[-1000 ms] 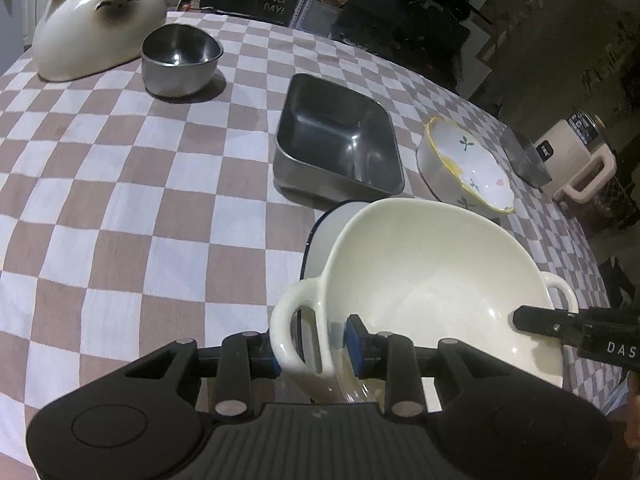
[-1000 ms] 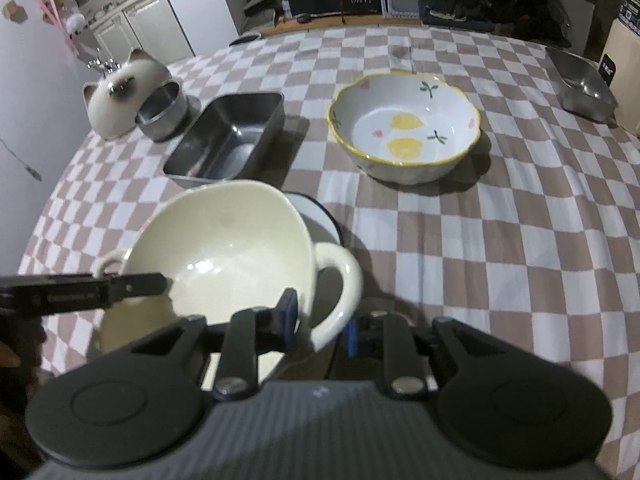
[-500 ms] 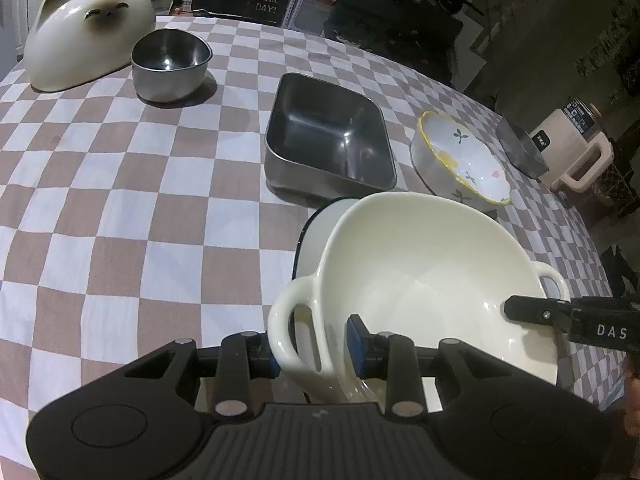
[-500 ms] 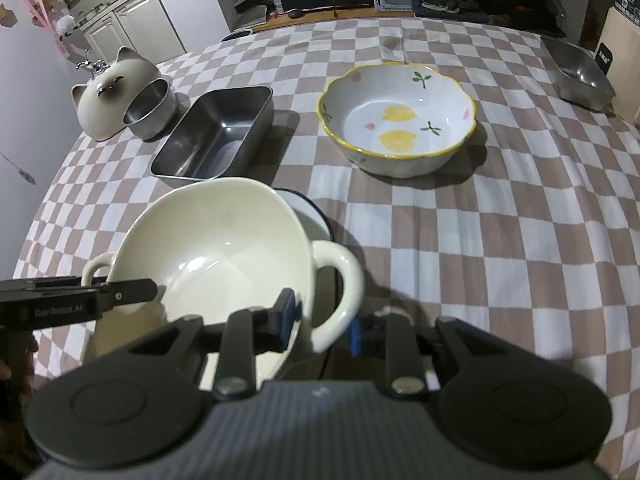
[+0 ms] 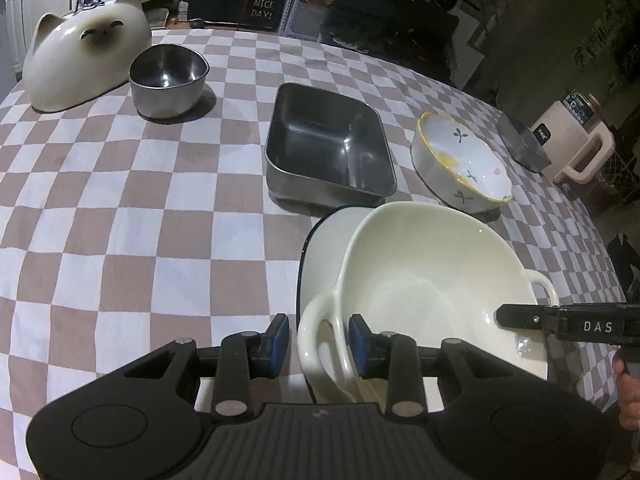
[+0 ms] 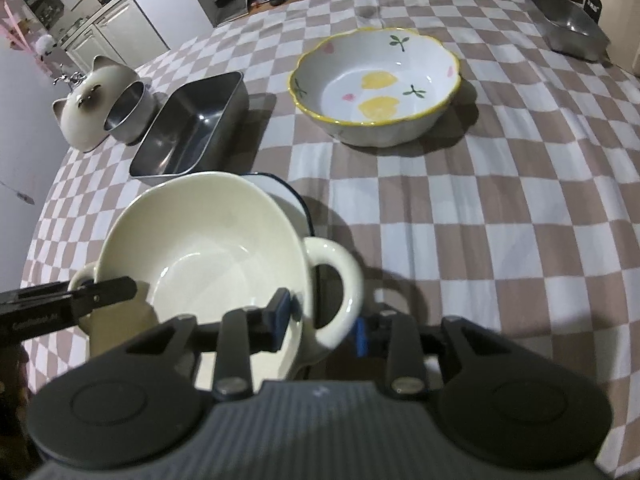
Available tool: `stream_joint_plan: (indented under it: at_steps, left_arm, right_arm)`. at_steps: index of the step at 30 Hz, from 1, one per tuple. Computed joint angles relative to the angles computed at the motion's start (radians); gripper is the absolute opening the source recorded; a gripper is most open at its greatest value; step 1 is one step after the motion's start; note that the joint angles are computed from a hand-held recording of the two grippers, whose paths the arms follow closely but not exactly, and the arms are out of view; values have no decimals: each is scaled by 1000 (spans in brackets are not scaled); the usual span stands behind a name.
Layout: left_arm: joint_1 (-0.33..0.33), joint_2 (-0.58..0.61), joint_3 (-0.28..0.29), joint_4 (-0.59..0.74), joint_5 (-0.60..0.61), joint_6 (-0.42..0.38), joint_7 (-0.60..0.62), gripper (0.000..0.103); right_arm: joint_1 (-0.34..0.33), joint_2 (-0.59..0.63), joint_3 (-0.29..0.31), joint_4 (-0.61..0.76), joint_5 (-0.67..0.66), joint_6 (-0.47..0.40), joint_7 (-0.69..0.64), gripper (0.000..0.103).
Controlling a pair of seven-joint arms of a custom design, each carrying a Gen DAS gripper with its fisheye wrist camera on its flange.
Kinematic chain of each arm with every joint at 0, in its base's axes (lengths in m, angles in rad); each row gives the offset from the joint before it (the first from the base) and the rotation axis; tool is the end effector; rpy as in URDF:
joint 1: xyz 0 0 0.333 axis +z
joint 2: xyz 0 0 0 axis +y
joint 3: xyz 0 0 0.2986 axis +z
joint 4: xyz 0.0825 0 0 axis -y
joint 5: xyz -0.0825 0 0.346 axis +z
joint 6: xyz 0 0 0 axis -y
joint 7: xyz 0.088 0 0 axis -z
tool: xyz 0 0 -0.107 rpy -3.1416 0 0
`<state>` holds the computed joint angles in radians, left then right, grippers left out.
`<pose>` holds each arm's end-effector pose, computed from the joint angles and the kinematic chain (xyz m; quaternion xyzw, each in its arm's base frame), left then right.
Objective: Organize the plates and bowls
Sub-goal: 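Lower the cream bowl onto the dark-rimmed plate and open both tools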
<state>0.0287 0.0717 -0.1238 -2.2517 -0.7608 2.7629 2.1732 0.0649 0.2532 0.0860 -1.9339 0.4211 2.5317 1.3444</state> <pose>0.5302 -0.0207 0.3808 -0.6617 0.6901 -0.2859 0.0654 0.5973 0.0833 0.3974 -0.7103 0.6655 -0.0152 0.2288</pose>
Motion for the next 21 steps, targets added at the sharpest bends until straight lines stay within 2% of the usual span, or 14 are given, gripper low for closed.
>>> stream_joint_plan:
  at_steps: [10,14,16,18,20,21]
  left_arm:
    - [1,6,3,5,47,-10,-32,40]
    - [1,7,4,5,65,-11,-47,43]
    - [1,8,5,6,79,-18,-57,58]
    - [4,8,3,8,69,-28,-49,67]
    - [5,6,2,8,59,-31,-38,72]
    - [4,4,2,6,60,-29,-39,80]
  right_arm:
    - [4,-2,-1,-5,-18,15,-18,40]
    - [10,-1,-5,-8,-43,22,2,48]
    - [14,-1,-10,-12,-64,29,21,55]
    - [10,0,-7,-13,-65,32,20,59]
    - [9,0,-6,-18,-70,35,19,63]
    - [9,0,-6,-20,-76,34,19,67]
